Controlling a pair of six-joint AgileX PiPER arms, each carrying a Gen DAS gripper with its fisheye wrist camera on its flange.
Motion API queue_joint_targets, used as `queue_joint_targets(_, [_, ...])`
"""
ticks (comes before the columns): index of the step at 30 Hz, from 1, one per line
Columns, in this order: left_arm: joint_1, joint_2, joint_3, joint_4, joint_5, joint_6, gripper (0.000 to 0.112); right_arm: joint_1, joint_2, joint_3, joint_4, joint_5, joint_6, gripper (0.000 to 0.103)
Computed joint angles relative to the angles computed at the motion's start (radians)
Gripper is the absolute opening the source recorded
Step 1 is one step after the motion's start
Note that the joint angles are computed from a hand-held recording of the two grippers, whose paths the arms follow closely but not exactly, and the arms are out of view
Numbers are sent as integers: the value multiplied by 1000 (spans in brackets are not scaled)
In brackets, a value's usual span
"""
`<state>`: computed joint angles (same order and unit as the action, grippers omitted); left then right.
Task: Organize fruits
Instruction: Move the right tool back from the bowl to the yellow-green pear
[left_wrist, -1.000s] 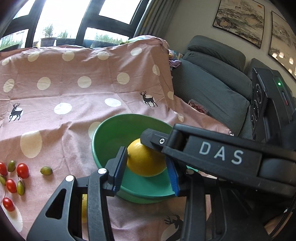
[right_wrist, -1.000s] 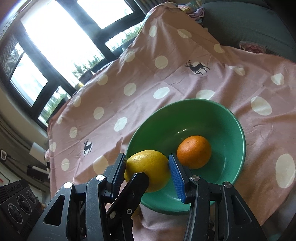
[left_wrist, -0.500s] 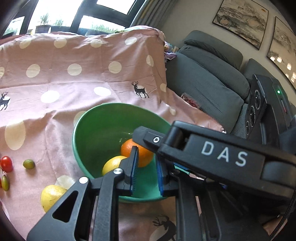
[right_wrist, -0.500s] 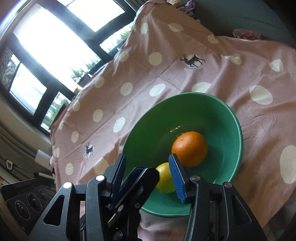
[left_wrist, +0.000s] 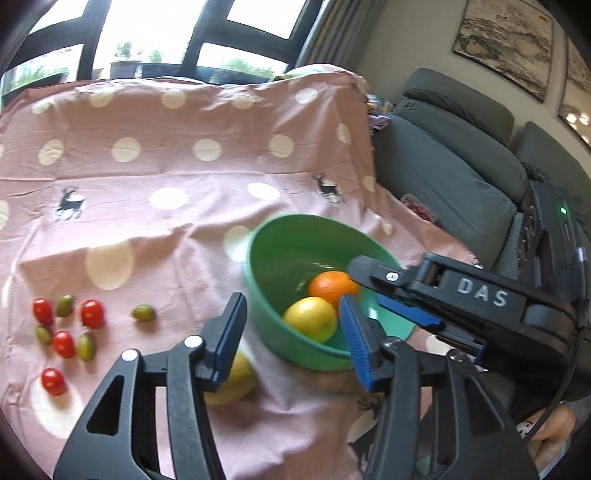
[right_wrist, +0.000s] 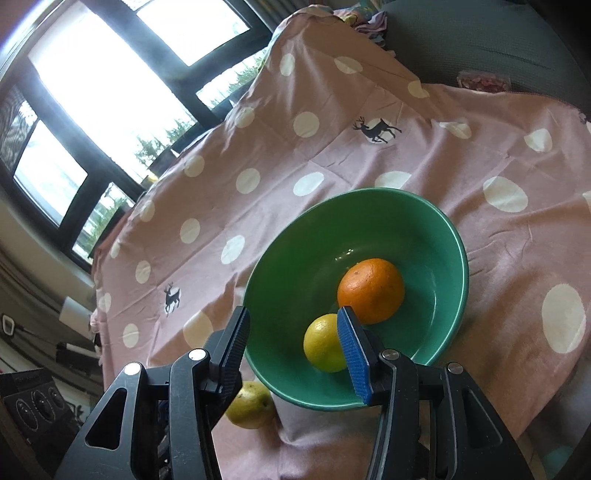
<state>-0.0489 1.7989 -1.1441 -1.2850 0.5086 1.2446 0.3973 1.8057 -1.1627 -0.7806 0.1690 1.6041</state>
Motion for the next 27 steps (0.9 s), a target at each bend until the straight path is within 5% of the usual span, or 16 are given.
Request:
queue_joint_targets(8, [68, -2, -21, 354, -44, -383, 62, 65, 22, -53, 211, 28, -236, 51])
queue_joint_targets(16, [156, 3, -19, 391, 47, -410, 70, 121, 76, -150, 496, 93, -548, 55])
queue_joint_targets(25, [175, 24, -57, 511, 94, -550, 71, 151, 120, -222, 577, 177, -627, 57])
queue_joint_targets(27, [170, 25, -62, 541, 95, -575, 72, 152, 127, -229, 586, 186, -630, 64])
